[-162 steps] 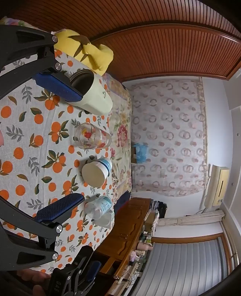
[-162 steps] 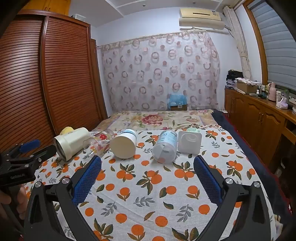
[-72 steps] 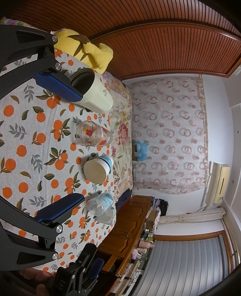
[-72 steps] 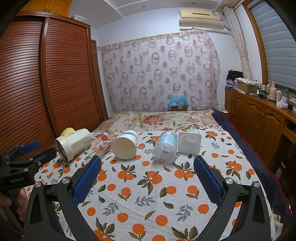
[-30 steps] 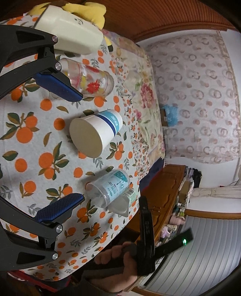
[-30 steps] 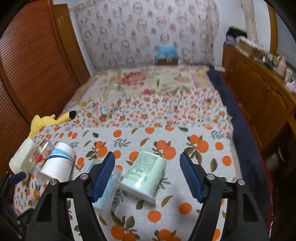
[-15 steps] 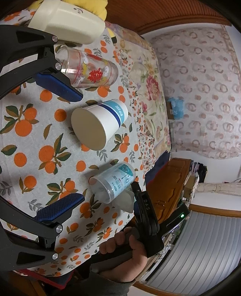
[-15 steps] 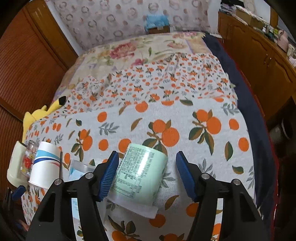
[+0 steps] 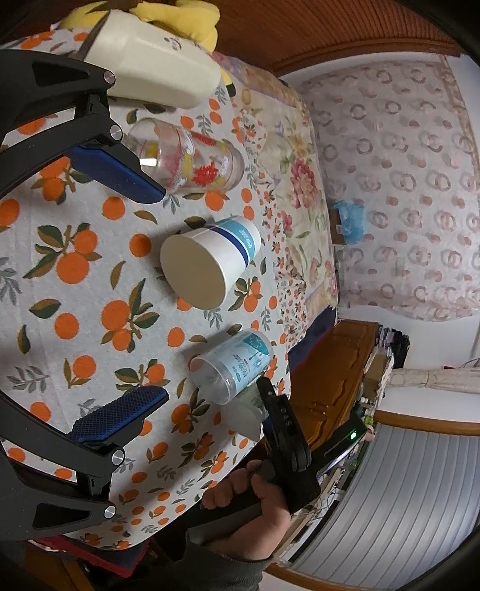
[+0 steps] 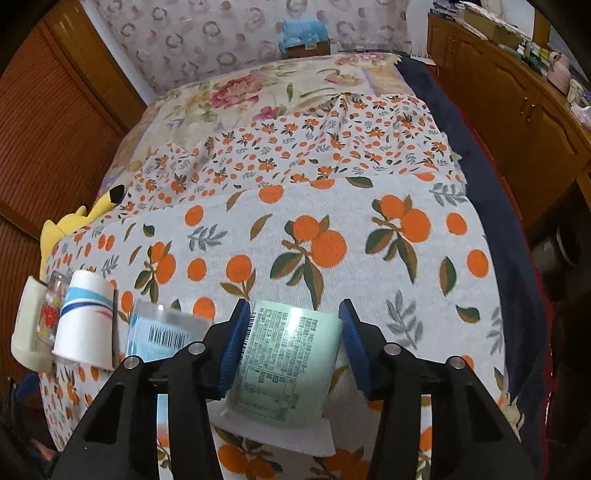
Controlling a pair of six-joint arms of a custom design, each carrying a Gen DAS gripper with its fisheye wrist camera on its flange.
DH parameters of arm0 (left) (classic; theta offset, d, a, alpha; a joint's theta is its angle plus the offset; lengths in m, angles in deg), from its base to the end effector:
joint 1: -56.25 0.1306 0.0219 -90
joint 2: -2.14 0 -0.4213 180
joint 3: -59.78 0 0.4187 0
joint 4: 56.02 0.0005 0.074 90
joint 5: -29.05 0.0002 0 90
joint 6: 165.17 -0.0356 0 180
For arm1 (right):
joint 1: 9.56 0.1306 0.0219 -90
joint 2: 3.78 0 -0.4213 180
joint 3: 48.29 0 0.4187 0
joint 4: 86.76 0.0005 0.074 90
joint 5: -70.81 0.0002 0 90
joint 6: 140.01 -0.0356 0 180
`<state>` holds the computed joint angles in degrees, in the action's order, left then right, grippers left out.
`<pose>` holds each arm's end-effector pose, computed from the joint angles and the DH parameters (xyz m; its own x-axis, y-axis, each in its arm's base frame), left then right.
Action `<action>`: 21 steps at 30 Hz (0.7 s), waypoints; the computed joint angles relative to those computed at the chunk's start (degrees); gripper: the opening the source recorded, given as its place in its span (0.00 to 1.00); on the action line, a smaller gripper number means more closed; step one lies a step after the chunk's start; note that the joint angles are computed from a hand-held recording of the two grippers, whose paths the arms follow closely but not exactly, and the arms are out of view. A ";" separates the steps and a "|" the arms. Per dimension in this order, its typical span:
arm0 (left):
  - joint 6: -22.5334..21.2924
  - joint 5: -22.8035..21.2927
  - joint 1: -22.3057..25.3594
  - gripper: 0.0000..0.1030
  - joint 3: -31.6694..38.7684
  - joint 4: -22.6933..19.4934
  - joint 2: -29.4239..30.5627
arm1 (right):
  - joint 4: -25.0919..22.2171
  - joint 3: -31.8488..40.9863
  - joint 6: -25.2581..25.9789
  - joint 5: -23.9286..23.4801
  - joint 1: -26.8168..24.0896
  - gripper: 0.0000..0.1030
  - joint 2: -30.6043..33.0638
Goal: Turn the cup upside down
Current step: 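Lift the green cup with the right gripper and rotate it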
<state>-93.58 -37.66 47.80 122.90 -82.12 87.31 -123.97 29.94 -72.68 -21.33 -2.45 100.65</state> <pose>0.4386 -0.0799 0.3136 -0.5741 0.3785 -0.7261 0.6083 0.7907 -0.0687 0.5471 0.0691 0.2557 -0.8729 0.2793 -0.4002 0.2126 0.9558 0.2033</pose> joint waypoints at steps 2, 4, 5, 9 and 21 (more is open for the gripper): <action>-0.06 -0.07 0.37 0.92 -0.59 0.16 -0.93 | 0.71 -1.55 0.28 0.28 0.47 0.50 -1.78; -0.10 -0.09 0.89 0.92 -1.18 0.29 -1.88 | 1.25 -3.03 0.73 0.40 1.15 0.50 -3.75; -0.06 -0.04 1.28 0.92 -1.65 0.55 -2.52 | 1.50 -3.87 0.97 0.37 1.62 0.50 -4.90; 0.42 0.14 2.91 0.92 -3.47 1.50 -4.78 | 2.78 -7.56 1.82 0.13 4.40 0.50 -9.58; -0.79 2.38 9.85 0.92 -9.81 2.68 -11.07 | 8.36 -14.89 -2.08 -1.13 18.14 0.51 -14.94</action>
<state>-94.37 -35.28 57.65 113.09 -79.43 76.24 -115.60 15.05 -74.76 -22.46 15.69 85.71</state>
